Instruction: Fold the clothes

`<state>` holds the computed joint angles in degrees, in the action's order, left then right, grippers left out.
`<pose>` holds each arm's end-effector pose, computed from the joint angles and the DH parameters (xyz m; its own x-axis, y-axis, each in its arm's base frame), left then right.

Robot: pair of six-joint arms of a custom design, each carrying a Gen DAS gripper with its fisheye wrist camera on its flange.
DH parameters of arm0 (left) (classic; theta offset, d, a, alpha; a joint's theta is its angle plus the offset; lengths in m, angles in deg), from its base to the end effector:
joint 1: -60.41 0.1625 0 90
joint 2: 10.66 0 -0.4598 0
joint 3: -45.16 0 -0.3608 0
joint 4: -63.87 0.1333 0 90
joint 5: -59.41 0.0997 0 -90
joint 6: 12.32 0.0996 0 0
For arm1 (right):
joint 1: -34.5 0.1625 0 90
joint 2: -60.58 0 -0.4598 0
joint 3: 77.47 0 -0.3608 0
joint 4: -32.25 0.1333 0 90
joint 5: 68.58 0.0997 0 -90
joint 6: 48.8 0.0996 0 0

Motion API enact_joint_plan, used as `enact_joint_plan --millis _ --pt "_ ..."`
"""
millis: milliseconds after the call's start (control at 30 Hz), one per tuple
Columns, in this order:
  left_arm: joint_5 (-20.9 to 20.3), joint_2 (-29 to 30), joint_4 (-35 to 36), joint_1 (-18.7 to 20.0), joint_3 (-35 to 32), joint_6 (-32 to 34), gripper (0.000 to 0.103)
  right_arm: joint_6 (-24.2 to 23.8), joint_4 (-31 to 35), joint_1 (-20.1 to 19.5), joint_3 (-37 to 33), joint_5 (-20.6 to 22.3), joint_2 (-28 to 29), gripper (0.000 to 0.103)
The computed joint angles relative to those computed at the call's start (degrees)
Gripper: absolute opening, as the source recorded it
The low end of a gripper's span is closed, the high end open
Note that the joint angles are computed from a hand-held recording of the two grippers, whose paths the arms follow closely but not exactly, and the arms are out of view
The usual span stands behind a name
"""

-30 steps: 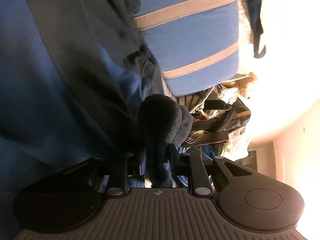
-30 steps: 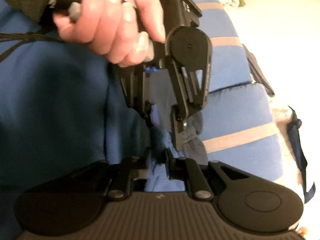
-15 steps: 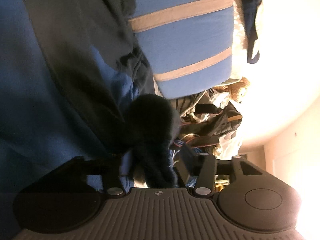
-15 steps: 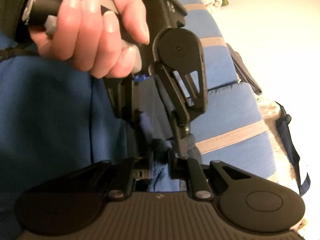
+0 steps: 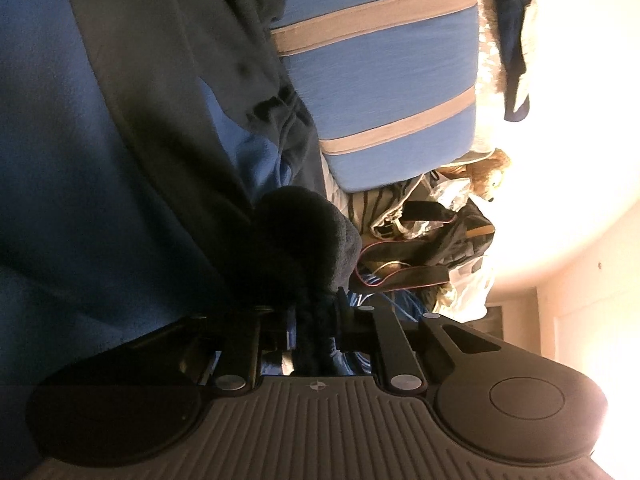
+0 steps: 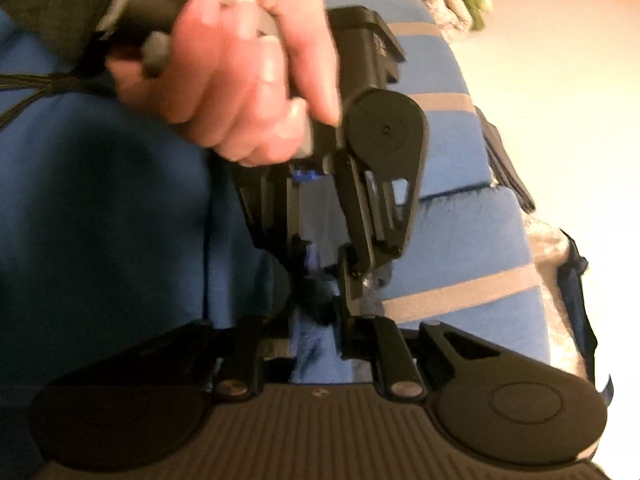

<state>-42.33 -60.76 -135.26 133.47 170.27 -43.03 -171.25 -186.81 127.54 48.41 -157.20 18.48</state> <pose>-0.0450 -0.5356 0.1419 -0.8998 -0.0653 0.4313 -0.2539 0.8823 -0.3962 0.1631 -0.5132 0.1129 0.5667 -0.5553 0.6087 -0.8216 -0.4362 0.3670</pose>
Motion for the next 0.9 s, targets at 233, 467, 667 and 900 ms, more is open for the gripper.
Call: enact_joint_plan --millis 233,467,667,900 --pt "6.8 -2.8 -2.4 -4.4 2.3 -0.9 0.015 9.2 -0.3 -0.4 -2.7 -2.5 -0.9 0.088" --pt "11.5 -8.2 -0.2 -10.9 2.1 -0.3 0.015 21.6 2.1 -1.6 -8.7 -6.0 -0.7 0.095" --pt "15.1 -12.7 4.3 -15.0 -0.5 1.4 0.015 27.7 4.2 -2.6 -10.8 -6.6 -1.7 0.098" --pt "18.8 -15.2 6.0 -17.7 -2.2 1.6 0.015 30.3 6.3 -2.3 -12.5 -7.0 -2.5 0.099"
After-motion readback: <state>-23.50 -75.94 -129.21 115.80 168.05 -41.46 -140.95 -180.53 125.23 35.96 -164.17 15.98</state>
